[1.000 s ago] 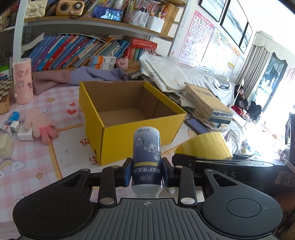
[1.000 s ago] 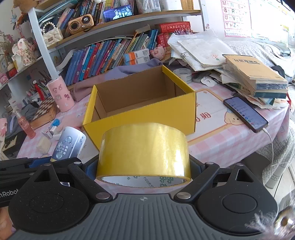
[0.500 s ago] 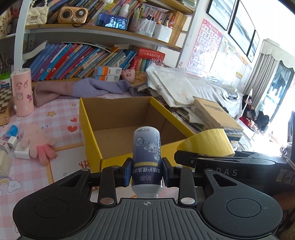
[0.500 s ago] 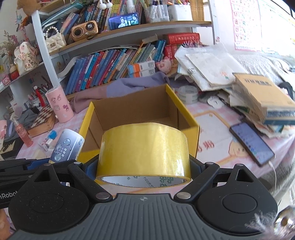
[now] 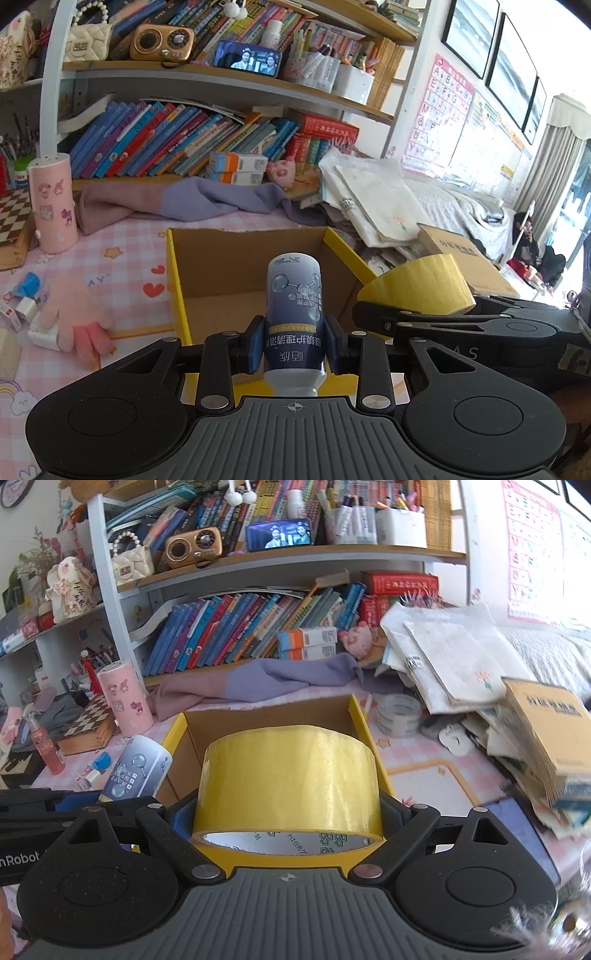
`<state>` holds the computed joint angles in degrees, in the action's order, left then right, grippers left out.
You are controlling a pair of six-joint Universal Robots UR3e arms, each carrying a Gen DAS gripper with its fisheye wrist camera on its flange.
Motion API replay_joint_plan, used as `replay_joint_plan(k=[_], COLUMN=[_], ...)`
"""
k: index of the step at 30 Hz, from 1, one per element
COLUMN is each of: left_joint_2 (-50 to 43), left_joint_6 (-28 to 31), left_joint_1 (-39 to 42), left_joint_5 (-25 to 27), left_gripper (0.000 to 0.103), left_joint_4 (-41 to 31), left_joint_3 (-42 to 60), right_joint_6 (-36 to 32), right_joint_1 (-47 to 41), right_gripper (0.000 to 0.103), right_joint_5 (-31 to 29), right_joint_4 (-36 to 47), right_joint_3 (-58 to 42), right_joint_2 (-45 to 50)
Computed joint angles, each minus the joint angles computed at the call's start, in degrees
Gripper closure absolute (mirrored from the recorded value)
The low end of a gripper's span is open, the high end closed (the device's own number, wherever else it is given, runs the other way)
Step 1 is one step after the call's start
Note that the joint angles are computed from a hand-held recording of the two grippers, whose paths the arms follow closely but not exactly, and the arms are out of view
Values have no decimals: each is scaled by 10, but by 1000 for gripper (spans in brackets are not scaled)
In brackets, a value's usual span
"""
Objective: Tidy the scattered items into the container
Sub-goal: 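Carry the tape roll and tube with both tools over the yellow box, then lower both tools into the box and open them, releasing tape and tube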
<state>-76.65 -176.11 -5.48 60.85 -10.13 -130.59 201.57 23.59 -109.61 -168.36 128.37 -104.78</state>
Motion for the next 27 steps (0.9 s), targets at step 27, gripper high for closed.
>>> replay_joint_plan(k=[27], left_joint_2=[-238], left_joint_6=[12], left_joint_1=[-96], left_joint_5=[166], left_gripper=[71], left_joint_4=[6], left_joint_3=[170], right_joint_6=[-212], right_joint_1=[-138], right_gripper=[12], right_joint_5=[152], right_joint_4=[0], right_joint_3=[-68], right_joint_2=[172])
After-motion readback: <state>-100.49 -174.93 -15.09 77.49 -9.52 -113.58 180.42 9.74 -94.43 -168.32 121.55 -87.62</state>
